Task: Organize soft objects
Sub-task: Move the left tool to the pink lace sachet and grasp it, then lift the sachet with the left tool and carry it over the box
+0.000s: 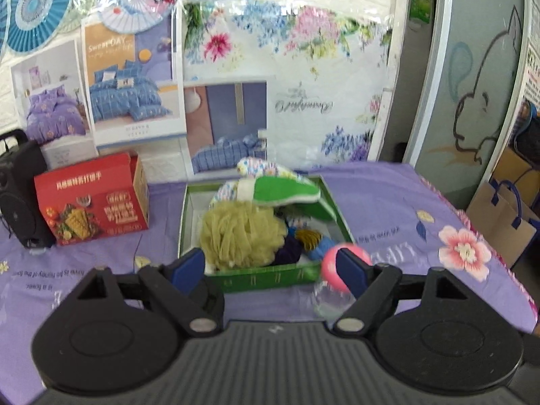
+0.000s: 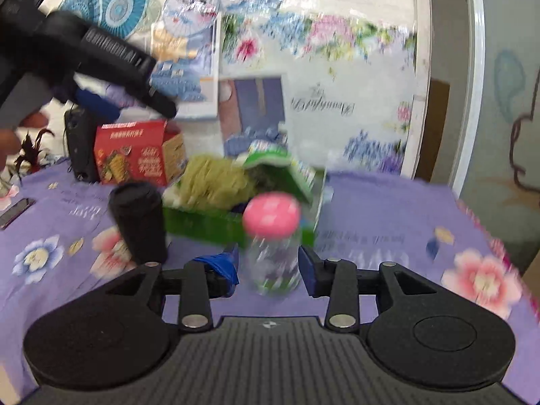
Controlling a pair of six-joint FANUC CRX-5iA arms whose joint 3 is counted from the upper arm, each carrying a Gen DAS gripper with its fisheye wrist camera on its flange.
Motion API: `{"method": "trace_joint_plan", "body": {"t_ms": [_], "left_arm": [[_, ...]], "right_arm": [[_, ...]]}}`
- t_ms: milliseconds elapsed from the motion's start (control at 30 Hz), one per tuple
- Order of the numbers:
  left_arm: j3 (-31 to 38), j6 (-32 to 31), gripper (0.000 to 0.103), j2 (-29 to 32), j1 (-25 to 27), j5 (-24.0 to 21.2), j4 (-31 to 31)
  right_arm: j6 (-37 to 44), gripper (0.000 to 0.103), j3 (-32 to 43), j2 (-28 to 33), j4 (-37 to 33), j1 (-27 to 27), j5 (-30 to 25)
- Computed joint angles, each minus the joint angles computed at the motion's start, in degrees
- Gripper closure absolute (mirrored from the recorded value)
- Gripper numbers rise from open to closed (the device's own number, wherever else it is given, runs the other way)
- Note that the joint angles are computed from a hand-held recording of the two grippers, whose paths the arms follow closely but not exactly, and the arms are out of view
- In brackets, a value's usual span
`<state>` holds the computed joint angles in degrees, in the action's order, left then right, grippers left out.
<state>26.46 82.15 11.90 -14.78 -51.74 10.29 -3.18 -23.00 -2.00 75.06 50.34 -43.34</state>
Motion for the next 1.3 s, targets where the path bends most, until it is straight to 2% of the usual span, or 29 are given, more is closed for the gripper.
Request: {"method": "trace_joint_plan", "body": {"t_ms": [67, 167, 267, 400, 467, 533, 733, 833, 900, 967, 1033, 1133, 1233, 1300], "left_arm": [[-4.43, -1.41, 0.023, -1.89, 0.33, 0.87, 1.41], [-8.90, -5.36, 0.023, -2.72, 0.50, -1.14, 3.99], [-9.27, -8.96, 0.023, -0.24, 0.14, -5.61, 7.58], [-4.29, -10.22, 0.023, 5.90, -1.38, -13.05, 10.14], [-1.79, -11.05, 0.023, 8.82, -2.26, -15.13, 11.62], [3.62, -10.01, 0.023, 13.07, -3.49, -19.04, 11.00], [17.89, -8.56, 0.023, 23.83, -6.35, -28.75, 7.98], [20.69, -7.85, 0.023, 26.32, -6.35, -30.48, 7.27], [23.08, -6.97, 0.023, 28.16, -6.01, -32.39, 7.73], [23.93, -6.65, 0.023, 28.86, -5.48, -32.71, 8.57], [27.67, -7.58, 0.023, 31.38, -5.06, -35.99, 10.02], [38.50, -9.27, 0.023, 37.70, -5.38, -44.01, 10.47], [41.04, -11.40, 0.024, 38.93, -5.78, -45.45, 10.04], [43.01, -12.86, 0.033, 39.91, -6.06, -46.72, 9.52]], "right_arm": [[-5.42, 0.080, -2.58, 0.38, 1.09, 2.58, -1.94], [-9.79, 0.080, -3.36, 1.97, -3.45, 6.85, -5.61], [-13.45, 0.080, -3.68, 2.56, -6.77, 7.66, -2.84], [-16.13, 0.079, -1.18, 5.14, -9.00, 8.53, -6.74], [-19.67, 0.079, -1.09, 5.33, -8.53, 7.97, -6.92], [-20.54, 0.078, -0.17, 5.91, -9.82, 7.13, -6.48], [-21.71, 0.075, 0.66, 7.46, -9.98, 4.09, -0.61], [-24.83, 0.073, -0.07, 7.26, -8.26, 3.99, -0.97], [-25.16, 0.073, -0.12, 7.13, -9.64, 2.91, 1.88], [-28.17, 0.071, -1.06, 7.20, -6.84, 1.90, 3.51], [-30.97, 0.069, -1.48, 7.17, -5.92, 0.95, 5.38], [-28.71, 0.067, -0.73, 6.91, -8.24, 0.69, 6.15], [-27.87, 0.064, -0.61, 6.93, -8.74, 0.01, 7.44], [-23.82, 0.064, 1.12, 8.00, -10.90, -0.03, 6.90]]}}
